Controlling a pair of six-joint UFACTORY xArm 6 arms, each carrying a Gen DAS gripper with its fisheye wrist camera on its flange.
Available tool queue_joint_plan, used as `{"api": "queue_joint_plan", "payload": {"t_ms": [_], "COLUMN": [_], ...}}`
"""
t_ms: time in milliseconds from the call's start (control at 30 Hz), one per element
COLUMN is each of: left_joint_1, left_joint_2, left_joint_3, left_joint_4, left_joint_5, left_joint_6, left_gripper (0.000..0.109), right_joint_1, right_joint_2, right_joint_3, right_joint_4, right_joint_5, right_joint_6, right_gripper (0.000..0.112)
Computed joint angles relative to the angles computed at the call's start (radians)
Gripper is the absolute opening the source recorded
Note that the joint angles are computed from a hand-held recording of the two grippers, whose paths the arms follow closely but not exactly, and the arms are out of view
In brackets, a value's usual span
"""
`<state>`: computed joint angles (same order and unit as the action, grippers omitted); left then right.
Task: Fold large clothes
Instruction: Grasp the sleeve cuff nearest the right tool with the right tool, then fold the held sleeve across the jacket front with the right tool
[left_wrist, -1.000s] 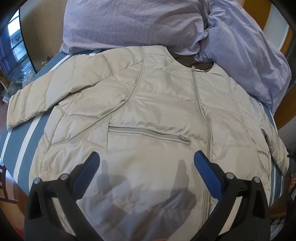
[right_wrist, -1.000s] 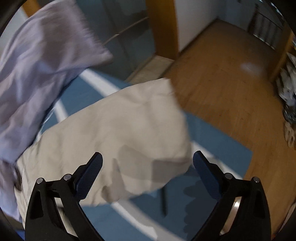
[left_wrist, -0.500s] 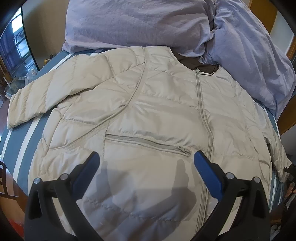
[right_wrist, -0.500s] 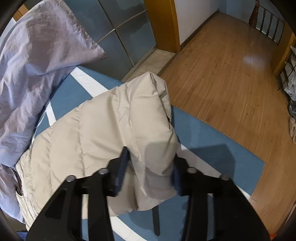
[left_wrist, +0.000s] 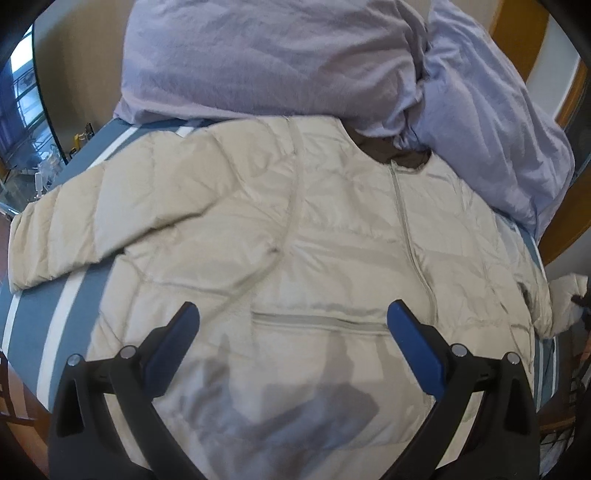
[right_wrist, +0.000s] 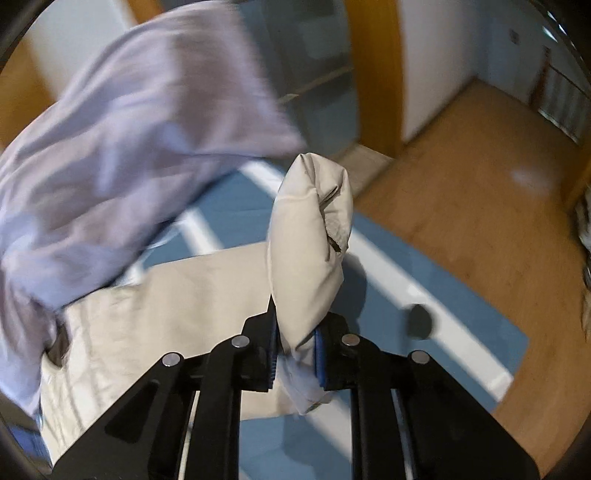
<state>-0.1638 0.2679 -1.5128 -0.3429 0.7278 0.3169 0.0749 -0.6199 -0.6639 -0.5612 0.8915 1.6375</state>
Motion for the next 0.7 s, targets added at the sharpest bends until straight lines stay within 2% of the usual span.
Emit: {"api": "queue_joint_plan", "payload": {"t_ms": [167, 300, 500, 700], "left_joint_1": [0.048, 0.09, 0.156, 0.205], "left_joint_2": [0.039, 0.071, 0.105, 0.125], "left_joint_3": [-0.061, -0.108, -0.149, -0.173], "left_joint_4": [-0.002, -0.005, -0.018, -0.002], "left_joint_5": [0.019, 0.044, 0.064, 0.07], "left_joint_6": [0.008, 0.004, -0.001, -0.022], "left_gripper": [0.101, 0.101, 0.101, 0.101], "right_joint_1": [0.084, 0.15, 0.241, 0.31], "right_joint_2": [0.249, 0.48, 0.795, 1.024], "right_joint_3": [-0.189, -0.39, -0.733, -1.032], "right_joint_4": [-0.01, 0.033, 0.16, 0.269], "right_joint_5": [-0.107, -0.176, -0.162, -0.123], "right_joint_6": [-0.017, -0.099, -0.277, -0.402], "right_gripper": [0.016, 0.015, 0.015, 0.015]}}
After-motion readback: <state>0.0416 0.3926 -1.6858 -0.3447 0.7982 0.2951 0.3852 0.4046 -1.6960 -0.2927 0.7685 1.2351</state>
